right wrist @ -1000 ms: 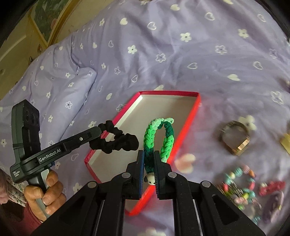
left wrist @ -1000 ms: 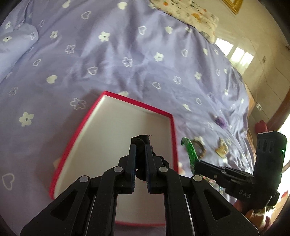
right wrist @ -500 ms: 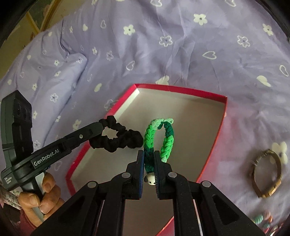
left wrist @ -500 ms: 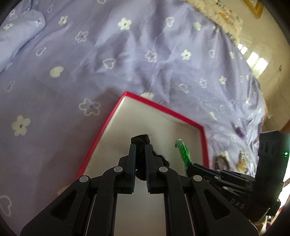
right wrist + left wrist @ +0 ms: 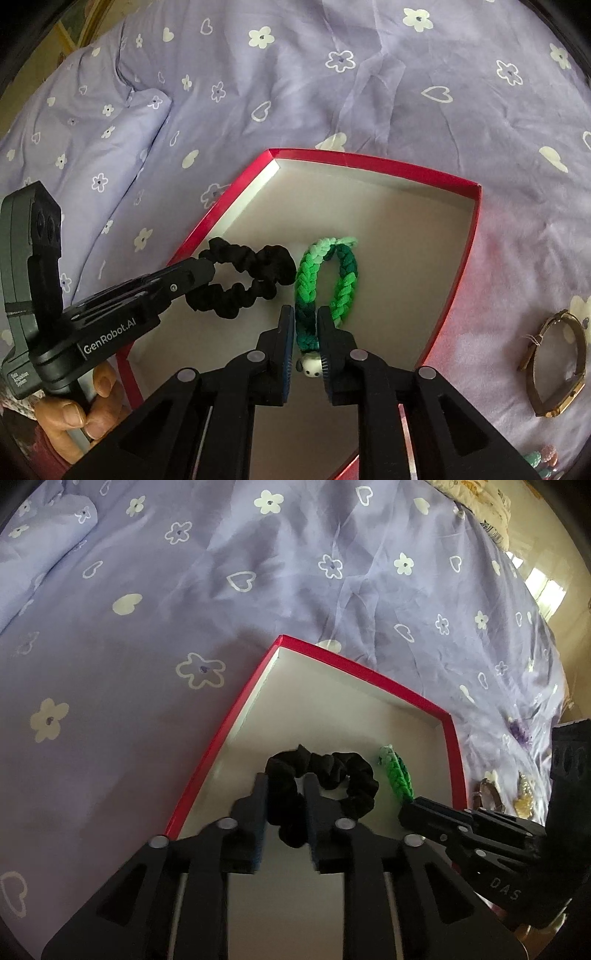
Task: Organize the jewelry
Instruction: 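Carry the scrunchie and green bracelet into the red box and open both tools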
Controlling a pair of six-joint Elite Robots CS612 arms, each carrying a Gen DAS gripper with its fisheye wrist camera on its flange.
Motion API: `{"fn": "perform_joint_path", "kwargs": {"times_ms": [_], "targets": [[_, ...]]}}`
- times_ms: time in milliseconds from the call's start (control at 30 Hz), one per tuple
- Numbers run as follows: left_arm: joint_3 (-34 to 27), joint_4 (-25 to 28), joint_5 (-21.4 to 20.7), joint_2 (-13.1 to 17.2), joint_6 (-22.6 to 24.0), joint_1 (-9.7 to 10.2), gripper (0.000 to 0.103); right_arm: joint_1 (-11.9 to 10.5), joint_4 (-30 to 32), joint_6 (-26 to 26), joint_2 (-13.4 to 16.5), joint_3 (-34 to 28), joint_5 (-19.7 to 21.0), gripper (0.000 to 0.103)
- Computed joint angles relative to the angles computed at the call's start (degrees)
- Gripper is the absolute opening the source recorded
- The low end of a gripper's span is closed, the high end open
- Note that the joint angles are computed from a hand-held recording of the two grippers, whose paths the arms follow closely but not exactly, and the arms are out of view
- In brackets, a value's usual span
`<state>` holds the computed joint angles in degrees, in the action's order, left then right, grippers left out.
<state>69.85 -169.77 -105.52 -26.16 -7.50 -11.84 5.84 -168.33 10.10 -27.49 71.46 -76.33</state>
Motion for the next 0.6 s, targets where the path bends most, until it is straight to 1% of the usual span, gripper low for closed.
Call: {"fn": "perform_joint_path", "kwargs": {"times_ms": [33,67,100,133,300,433,467,600], "targets": [[0.23,-0.24,0.18,-0.11,0.15,-0.03,0.026,-0.06,-0.36,0.27,-0.06,0.18,0.23,0.024],[0.49,-0.32,0.41,-0.28,0.27,-0.07,0.032,-0.09,-0.85,0.49,-0.17,0.44,0.28,0.031],[0.81,-0.49,0.61,-0.48,0.37,-0.1,0.038,-0.06,-1.25,0.68,-0.25,0.58,0.1,0.034],[1.34,-0.92,0.8,-0.77,0.5,-0.14,0.04,-0.08,-1.98,0.9,-0.42,0.95,0.2,0.04],[3.87,-2.77,0.91,-2.26,0.56,-0.16,0.04,-0.19,-5.2,1.42,-1.71,3.36,0.11,0.04],[6.41,-4.52,0.32,-3.7,0.15,-0.16,0.042,-0.72,-9.64,2.97,-3.62,7.33,0.5,0.04],[7.01,-4.94,0.16,-4.02,0.15,-0.17,0.043,-0.86,-10.55,3.35,-4.04,8.26,0.51,0.04],[9.53,-6.21,-0.36,-5.41,0.53,-0.47,0.044,-1.53,-13.4,4.67,-5.92,12.31,0.37,0.042]]}}
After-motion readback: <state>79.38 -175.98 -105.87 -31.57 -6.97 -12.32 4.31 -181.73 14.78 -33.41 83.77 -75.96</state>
